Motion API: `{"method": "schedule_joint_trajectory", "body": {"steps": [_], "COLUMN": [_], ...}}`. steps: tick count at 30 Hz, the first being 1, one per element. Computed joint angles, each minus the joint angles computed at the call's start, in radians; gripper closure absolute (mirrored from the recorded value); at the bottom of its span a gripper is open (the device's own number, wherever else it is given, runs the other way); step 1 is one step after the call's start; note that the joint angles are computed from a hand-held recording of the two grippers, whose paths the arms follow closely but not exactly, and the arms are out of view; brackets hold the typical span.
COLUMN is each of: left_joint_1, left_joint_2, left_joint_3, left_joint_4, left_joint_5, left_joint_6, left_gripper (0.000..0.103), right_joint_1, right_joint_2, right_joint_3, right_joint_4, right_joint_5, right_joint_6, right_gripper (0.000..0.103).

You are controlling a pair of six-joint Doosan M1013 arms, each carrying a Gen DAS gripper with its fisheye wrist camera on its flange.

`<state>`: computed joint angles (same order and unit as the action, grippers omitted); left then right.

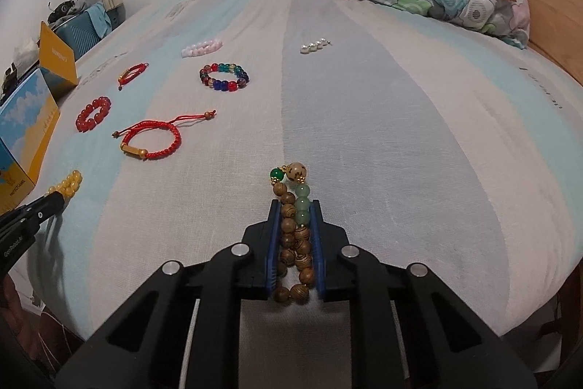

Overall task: Organize jewelry
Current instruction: 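Grasp the yellow amber bracelet with the left tool while the right tool grasps the brown wooden bracelet, then carry both held bracelets over the open white cardboard box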

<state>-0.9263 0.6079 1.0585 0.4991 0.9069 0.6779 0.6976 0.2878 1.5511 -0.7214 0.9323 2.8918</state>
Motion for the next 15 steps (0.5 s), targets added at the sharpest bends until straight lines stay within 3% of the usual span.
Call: {"method": "schedule_joint_trajectory", "body": {"steps": [4, 15], "left_joint_1": [0.003, 0.0], "left_joint_2": [-0.012, -0.012], "left_joint_3": [0.012, -0.029], "left_joint_4": [-0.043, -0.036], "left_joint_5": [-0.038, 0.002], "left_joint_6": [0.025, 0.069], "left_gripper": [0.094, 0.094], "right_joint_1": [0.003, -0.001], "right_joint_2": [-0.005, -0.026], "right_joint_3": [0.0, -0.015], "right_joint_4": [-0.013, 0.007], "right_joint_5": [0.007, -0.002], "right_joint_6": [0.007, -0.013], "right_gripper": [0.088, 0.088]}}
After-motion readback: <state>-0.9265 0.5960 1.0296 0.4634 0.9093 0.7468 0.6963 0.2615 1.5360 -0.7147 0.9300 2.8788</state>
